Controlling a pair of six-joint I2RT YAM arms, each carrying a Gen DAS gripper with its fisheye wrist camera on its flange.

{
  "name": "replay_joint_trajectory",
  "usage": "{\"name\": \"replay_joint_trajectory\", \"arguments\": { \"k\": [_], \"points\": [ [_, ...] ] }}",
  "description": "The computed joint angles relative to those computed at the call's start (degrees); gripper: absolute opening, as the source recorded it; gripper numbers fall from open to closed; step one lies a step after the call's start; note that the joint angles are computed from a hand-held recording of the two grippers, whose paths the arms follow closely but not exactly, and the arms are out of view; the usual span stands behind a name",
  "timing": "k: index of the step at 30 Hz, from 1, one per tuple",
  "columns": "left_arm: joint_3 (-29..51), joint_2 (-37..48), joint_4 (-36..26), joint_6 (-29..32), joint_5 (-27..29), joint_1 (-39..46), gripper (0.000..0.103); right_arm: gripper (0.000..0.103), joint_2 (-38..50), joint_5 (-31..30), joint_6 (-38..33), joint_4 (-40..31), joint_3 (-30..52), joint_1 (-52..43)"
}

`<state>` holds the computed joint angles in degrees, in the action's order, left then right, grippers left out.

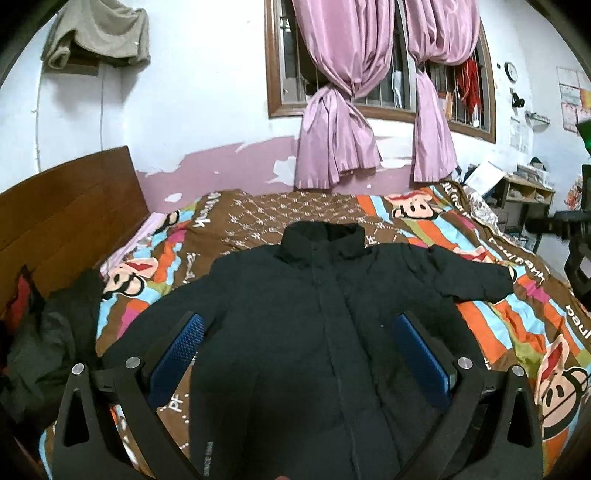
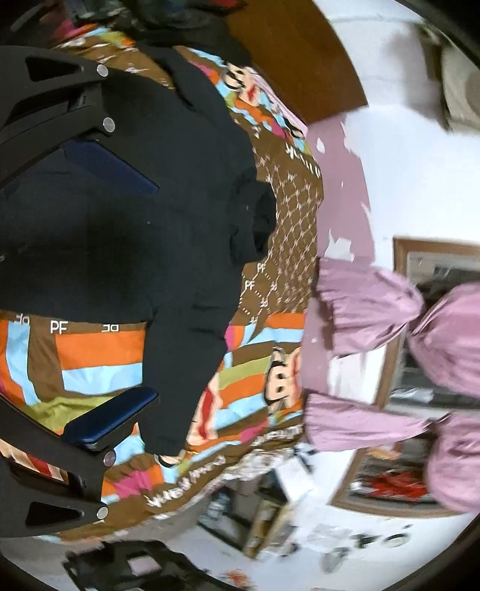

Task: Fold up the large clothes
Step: 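Move both grippers toward the jacket's sleeves, then grasp the sleeve cuff with the right gripper and lift it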

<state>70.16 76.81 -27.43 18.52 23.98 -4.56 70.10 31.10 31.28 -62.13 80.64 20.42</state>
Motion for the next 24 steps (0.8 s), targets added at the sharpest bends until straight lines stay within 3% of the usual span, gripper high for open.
{"name": "replay_joint_trajectory", "arguments": {
  "k": [8,13,18,24],
  "points": [
    [9.77,17.08,2.5,-1.98,-3.32,-8.04,0.101,0.103,4.27,-10.32,-10.03,18.6,-5.65,-22.86],
    [23.04,32.15,1.82,-4.64,-0.59,-10.84,0.101,0.103,10.66,-19.93,-12.43,33.29,-10.24,-36.14],
    [37.46,46.15,-0.52,-7.96,-0.55,-14.49,0.101,0.103,19.03,-29.15,-9.92,39.41,-13.93,-45.99],
    [43.64,53.52,1.18,-8.59,-7.22,-20.55,0.101,0.103,25.87,-31.49,-5.4,44.73,-19.01,-53.21]
  ]
}}
